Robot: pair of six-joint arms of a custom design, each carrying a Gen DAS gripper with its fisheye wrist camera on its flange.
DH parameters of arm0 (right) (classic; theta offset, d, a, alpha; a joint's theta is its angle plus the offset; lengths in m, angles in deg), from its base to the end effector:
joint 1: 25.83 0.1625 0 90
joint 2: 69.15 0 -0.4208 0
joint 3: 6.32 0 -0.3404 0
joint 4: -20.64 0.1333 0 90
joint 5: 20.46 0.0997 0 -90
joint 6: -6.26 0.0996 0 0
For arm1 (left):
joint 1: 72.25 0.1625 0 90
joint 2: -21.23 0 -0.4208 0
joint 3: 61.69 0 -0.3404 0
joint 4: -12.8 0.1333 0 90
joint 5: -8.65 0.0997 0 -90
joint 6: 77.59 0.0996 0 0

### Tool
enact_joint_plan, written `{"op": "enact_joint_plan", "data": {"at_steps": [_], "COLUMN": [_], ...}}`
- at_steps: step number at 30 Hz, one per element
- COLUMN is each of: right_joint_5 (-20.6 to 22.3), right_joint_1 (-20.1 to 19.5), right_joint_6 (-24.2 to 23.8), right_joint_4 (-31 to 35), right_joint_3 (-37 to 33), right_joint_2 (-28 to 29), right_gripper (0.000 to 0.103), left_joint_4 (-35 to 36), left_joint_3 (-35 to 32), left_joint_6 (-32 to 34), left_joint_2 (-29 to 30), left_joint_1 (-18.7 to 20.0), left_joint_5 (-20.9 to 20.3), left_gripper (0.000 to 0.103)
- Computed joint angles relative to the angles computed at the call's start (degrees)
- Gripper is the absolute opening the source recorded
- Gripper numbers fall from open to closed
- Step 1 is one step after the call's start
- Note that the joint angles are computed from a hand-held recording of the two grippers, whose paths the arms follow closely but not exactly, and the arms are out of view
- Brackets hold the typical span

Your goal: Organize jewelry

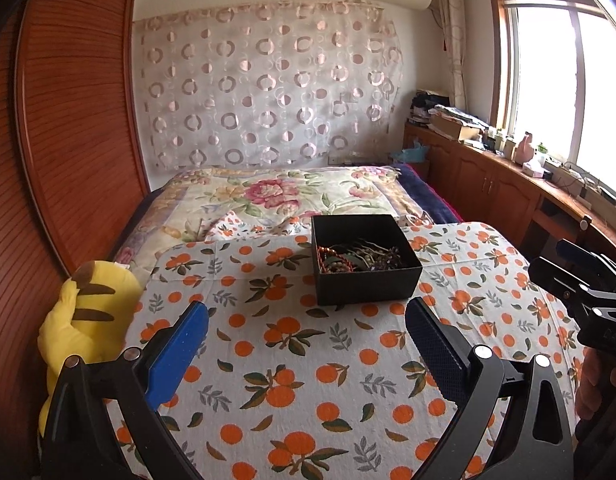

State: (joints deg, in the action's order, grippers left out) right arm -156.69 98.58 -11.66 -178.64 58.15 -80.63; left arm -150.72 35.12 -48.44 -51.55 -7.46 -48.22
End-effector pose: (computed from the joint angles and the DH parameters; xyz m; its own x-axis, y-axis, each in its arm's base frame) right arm 0.4631 -0.5675 0.0191 -0.7695 -0.0413 0.6373 -0.5785 0.4679 -0.6682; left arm -0.0702 -0.5899 0.4474 -0.6815 0.2695 -0.6804 0.6969 0.5227 -0.4911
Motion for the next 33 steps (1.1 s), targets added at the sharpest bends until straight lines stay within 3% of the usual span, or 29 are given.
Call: {"op": "enact_joint_plan", "data": {"at_steps": [33], "right_joint_5": [-0.4], "right_joint_1": [0.0], "right_joint_6": [-0.2], "right_joint_4": [-0.3], "right_joint_3": [-0.6], "right_joint_2": [0.4], "right_gripper": [0.100], "left_joint_4": [-0.3], "left_joint_3": [0.5], "left_joint_6": [-0.1], "left_joint_2": [-1.2], "left_joint_1": [-1.7], "left_joint_5": [0.7], "left_gripper": [0.095]}}
